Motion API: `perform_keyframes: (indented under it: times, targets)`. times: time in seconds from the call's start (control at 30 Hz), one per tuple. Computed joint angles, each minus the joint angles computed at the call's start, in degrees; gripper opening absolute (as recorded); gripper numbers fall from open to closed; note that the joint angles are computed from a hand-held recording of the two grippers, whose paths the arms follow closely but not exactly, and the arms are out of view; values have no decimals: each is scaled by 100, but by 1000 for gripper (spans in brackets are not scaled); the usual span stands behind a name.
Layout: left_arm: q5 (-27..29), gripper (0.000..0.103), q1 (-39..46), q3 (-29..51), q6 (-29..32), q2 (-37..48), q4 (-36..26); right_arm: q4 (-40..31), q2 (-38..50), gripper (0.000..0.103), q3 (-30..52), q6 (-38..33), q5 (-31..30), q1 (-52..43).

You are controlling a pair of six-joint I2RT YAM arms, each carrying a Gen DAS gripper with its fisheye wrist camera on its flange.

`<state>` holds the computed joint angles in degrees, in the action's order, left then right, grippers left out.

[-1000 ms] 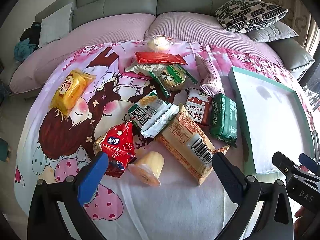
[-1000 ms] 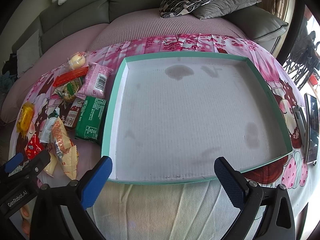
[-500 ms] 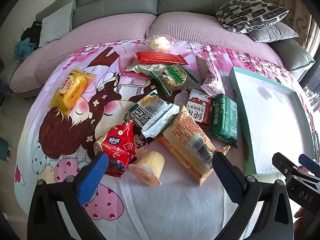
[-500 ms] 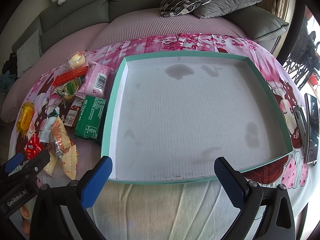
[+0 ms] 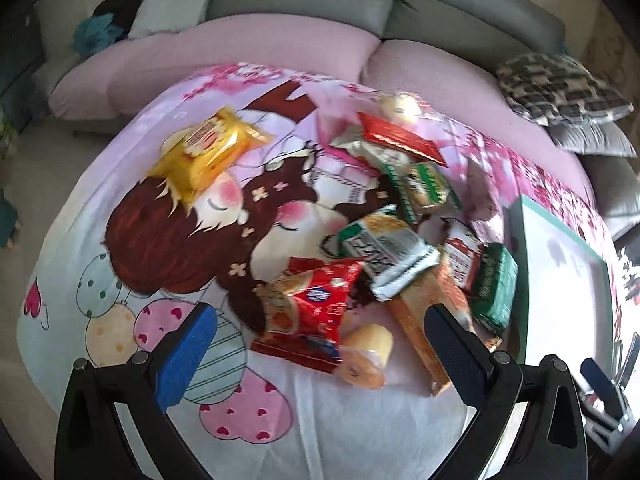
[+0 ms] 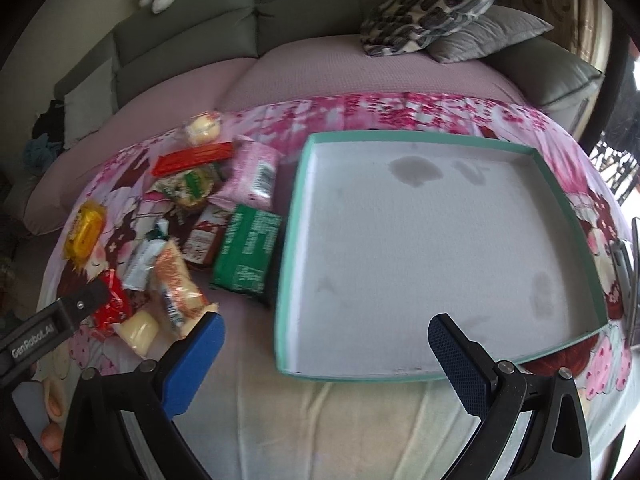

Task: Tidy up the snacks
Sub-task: 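Grasp the red chip bag with left tool while right grasps tan bread pack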

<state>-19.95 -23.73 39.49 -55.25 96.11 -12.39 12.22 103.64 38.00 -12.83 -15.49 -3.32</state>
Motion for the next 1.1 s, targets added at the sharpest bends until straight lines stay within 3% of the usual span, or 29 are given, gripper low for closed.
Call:
perform_keyframes:
  times: [0.4,0.77,0.9,1.0,1.1]
  targets:
    - [912,103,461,-59,200,267,326,233,166,102,10,-366,439,1152]
    - [1394,102,1006,44,707,364,425,-538,476,84,686,-375,754,1767]
    - [1593,86,1172,52,844,489,516,-677,669,81,867,-337,910,1941]
    - [1846,85,1277,62,897,678,645,-713,841,80,989,-297,981,2038]
    - [1993,69,1301,102,929,863,748,-750,1026,75,1100,-265,1057,2109]
